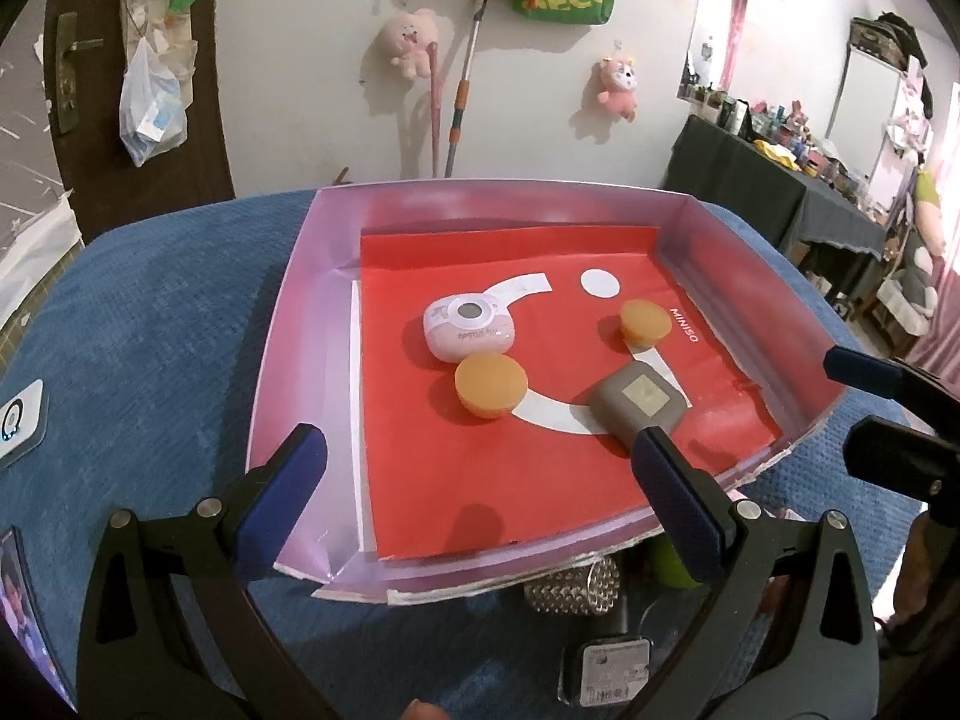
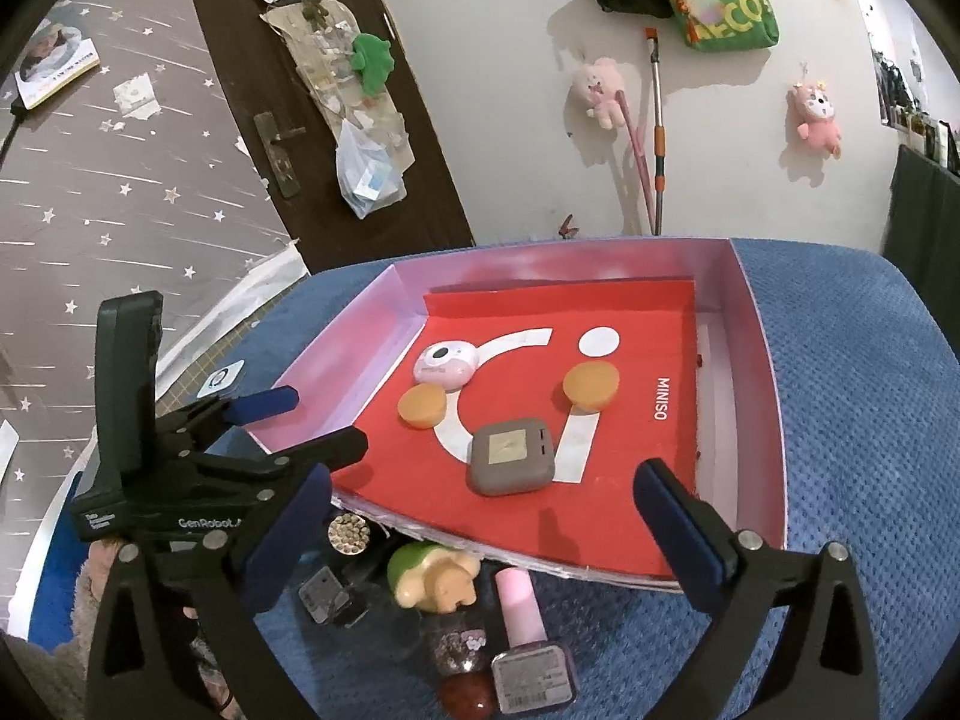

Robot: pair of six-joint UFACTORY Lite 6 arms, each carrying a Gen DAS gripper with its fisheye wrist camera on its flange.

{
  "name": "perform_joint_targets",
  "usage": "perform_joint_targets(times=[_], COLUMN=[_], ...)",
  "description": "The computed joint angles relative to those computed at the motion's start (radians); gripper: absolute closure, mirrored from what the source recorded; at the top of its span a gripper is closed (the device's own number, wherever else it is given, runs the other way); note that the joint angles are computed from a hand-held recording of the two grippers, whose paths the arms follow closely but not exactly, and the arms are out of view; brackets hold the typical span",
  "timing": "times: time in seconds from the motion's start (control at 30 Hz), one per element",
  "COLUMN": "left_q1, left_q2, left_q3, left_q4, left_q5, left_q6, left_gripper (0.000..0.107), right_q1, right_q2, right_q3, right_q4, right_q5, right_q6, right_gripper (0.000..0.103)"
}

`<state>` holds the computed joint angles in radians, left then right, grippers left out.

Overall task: Organize rigid objects
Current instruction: 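Lift both open tools out of the box toward the cosmetics on the table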

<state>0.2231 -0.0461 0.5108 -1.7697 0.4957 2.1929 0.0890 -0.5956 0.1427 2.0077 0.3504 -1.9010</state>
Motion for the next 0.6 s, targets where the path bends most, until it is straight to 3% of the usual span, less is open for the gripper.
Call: perform_joint_targets(times=[0.4, 0.6], left_q1=[0.022, 0.041], left_q2=[-0.133, -0.198], left_q3=[-0.111, -0.165], left_q4=[-0.008, 0.013], left_q5=[0.006, 0.013], left_q6=[0.050, 0.047], left_gripper=[0.004, 0.004], right_q1=[0.070, 0.234], right_q2=[-0.218, -0.372], right_q3=[-0.102, -0.152], right_q4=[-0.125, -0.347], right_q5=[-0.099, -0.281], right_q6=[0.204, 0.509], right_gripper=[0.000, 0.000])
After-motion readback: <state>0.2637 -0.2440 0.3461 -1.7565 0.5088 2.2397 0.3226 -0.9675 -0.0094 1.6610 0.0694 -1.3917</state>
